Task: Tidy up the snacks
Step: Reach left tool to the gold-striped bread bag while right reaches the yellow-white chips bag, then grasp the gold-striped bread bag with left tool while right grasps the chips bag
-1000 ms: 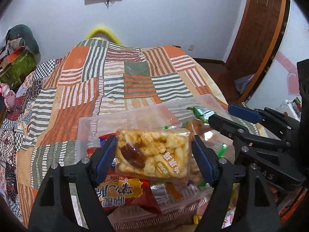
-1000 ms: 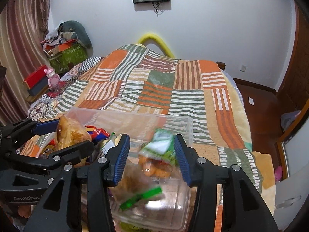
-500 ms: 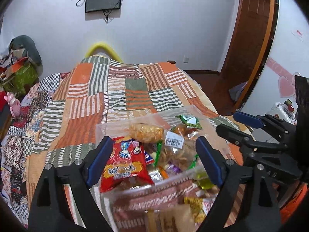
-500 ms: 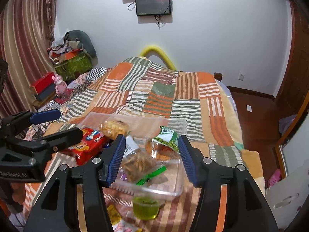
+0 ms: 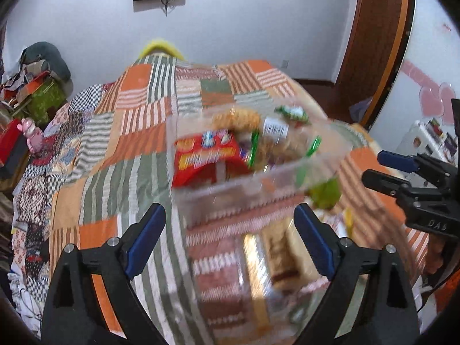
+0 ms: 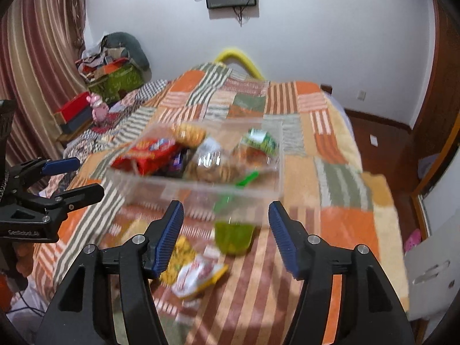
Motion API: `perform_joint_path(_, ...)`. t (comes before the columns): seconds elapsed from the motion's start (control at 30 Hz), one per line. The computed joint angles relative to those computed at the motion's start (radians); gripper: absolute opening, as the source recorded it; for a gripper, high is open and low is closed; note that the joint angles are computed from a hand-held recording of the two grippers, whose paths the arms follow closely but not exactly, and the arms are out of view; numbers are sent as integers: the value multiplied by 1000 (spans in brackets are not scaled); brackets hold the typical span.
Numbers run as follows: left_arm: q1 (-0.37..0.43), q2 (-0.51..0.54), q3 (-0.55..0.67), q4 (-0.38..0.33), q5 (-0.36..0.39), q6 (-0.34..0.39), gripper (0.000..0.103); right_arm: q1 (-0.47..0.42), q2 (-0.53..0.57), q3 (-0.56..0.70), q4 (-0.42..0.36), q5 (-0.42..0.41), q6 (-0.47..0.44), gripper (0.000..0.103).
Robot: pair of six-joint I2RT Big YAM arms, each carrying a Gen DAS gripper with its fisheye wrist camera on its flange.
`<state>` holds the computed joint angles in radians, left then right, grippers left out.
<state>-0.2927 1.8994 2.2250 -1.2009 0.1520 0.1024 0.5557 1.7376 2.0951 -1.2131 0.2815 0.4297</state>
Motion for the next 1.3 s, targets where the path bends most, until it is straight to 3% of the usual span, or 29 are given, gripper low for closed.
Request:
perform_joint_path(0.4,25,-48,-195,1,40,-15,92,17,20,-67,-57,-88,21,59)
perform_joint_path(0.63,8,-8,-164,-34,52,-19,92,11,58,-42,-73,-120,33,60)
perform_joint_path(0.83,-11,7,-191,-24,9,-18,92,5,61,-51,-77,-139,54,62)
perform_joint_path(0.97,-14,-28,-260,43,13,-29,89,7,60,-60,-79,-136,63,58)
perform_joint_path(1.07,-18,-49,-286,63,13,-2,77,15,60,-57,-80,-118,54,55)
perform_joint_path(1.23,-26,-63,-292,71,7,20,42,18,55,-62,-72,-104,45,49)
perform_joint_path(1.3,-26,-62,-286,69,1,19,38,15,53,-68,-64,-119,43,42)
